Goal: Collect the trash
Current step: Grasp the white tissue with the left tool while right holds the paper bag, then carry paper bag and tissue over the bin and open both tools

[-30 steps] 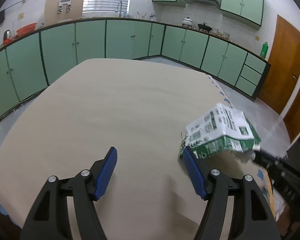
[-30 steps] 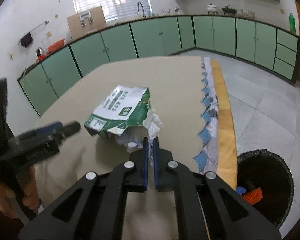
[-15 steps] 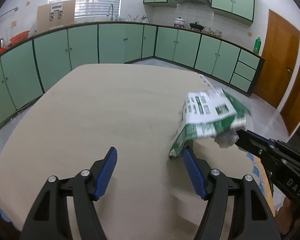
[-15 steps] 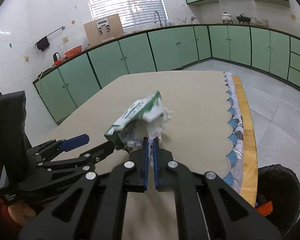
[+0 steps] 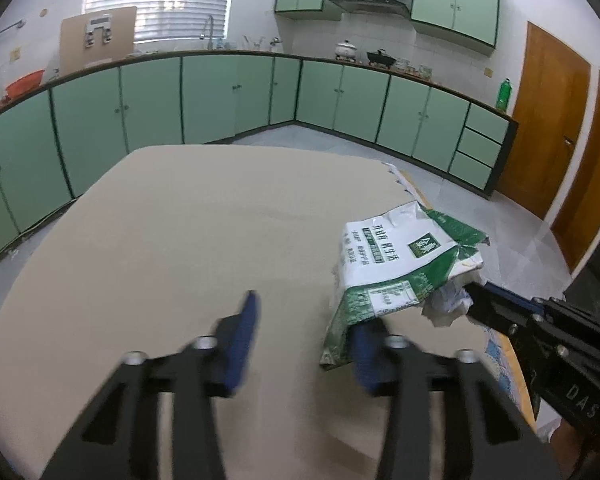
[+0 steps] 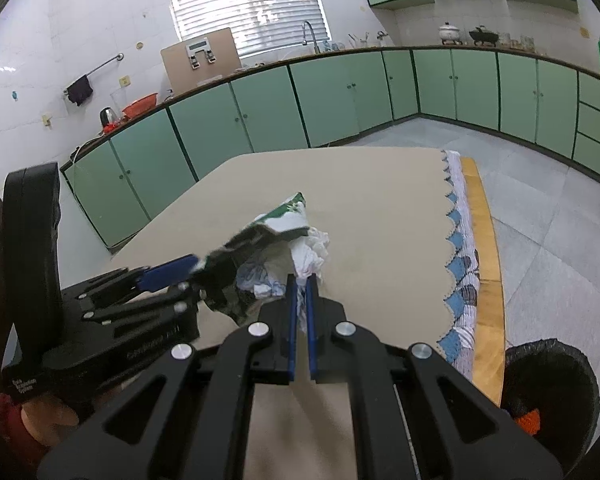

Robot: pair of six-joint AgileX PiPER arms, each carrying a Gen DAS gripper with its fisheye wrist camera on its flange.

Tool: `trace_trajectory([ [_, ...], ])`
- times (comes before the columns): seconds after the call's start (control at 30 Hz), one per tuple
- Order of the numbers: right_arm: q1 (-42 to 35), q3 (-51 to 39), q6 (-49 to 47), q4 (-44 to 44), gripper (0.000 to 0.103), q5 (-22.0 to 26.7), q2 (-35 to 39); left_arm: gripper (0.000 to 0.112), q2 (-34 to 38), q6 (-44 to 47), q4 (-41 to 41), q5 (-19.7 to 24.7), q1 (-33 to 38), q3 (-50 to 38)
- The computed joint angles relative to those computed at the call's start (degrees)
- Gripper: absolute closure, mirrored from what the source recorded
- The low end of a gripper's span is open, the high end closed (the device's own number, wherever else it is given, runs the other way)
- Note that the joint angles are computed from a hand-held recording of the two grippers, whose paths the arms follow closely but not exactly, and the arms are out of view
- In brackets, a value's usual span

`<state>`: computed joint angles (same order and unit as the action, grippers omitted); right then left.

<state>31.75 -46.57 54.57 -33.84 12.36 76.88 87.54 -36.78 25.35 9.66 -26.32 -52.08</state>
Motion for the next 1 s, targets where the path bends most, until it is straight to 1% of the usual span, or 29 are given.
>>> trace_trajectory([
  [0.03, -0.18, 0.14, -0.05, 0.19, 0.100, -0.05, 0.02, 0.086, 0.36, 1.75, -1.56, -0.26, -0.13, -0.37],
  [0.1, -0.52, 0.27, -0.55, 0.75, 0.100, -0.07, -0.13, 0.103, 0.74, 2.26, -1.68, -0.62, -0.35, -0.81],
  [0.17, -0.68, 0.25, -1.25, 1.48, 0.100, 0.20, -0.45, 0.106, 0.91, 1.16, -0.62, -1.16, -0.76, -1.04],
  [0.23, -0.68, 0.12, -0.99, 1.26, 0.100, 0.74, -1.04, 0.106, 0.74, -4.50, 4.67, -0.97, -1.28, -1.09],
  [0.33, -0.68, 0.02, -0.57, 0.84, 0.100, 1.63, -2.26, 0.107, -0.07, -8.87, 8.98, -1.10, -1.67, -0.65],
  [0.4, -0.83, -0.02, -0.79, 0.85, 0.100, 2.16, -3.05, 0.107, -0.83, -9.79, 10.02, -0.71, -1.88, -0.59],
  [0.43, -0.79, -0.07, -0.58, 0.61, 0.100, 2.48, -3.43, 0.107, -0.94, -8.92, 9.12, -0.38, -1.94, -0.99],
  [0.6, 0.03, 0.44, 2.96, -2.83, 0.100, 4.35, -6.30, 0.107, -3.02, -9.97, 10.20, 1.46, -2.98, -1.43],
  [0.67, 0.26, 0.86, 3.59, -3.60, 0.100, 5.07, -7.63, 0.107, -4.06, -12.77, 13.03, 2.44, -4.17, -1.55],
  [0.77, 0.68, 1.58, 4.36, -4.54, 0.100, 6.92, -10.25, 0.107, -4.96, -14.72, 14.78, 3.68, -5.94, -2.00],
  [0.87, 0.51, 2.83, 3.80, -4.40, 0.100, 8.94, -13.78, 0.107, -5.49, -19.16, 18.84, 5.62, -9.07, -2.85],
  [1.0, -0.99, 4.99, 1.37, -2.93, 0.100, 12.26, -19.68, 0.107, -5.57, -22.62, 21.97, 7.55, -12.91, -4.16],
])
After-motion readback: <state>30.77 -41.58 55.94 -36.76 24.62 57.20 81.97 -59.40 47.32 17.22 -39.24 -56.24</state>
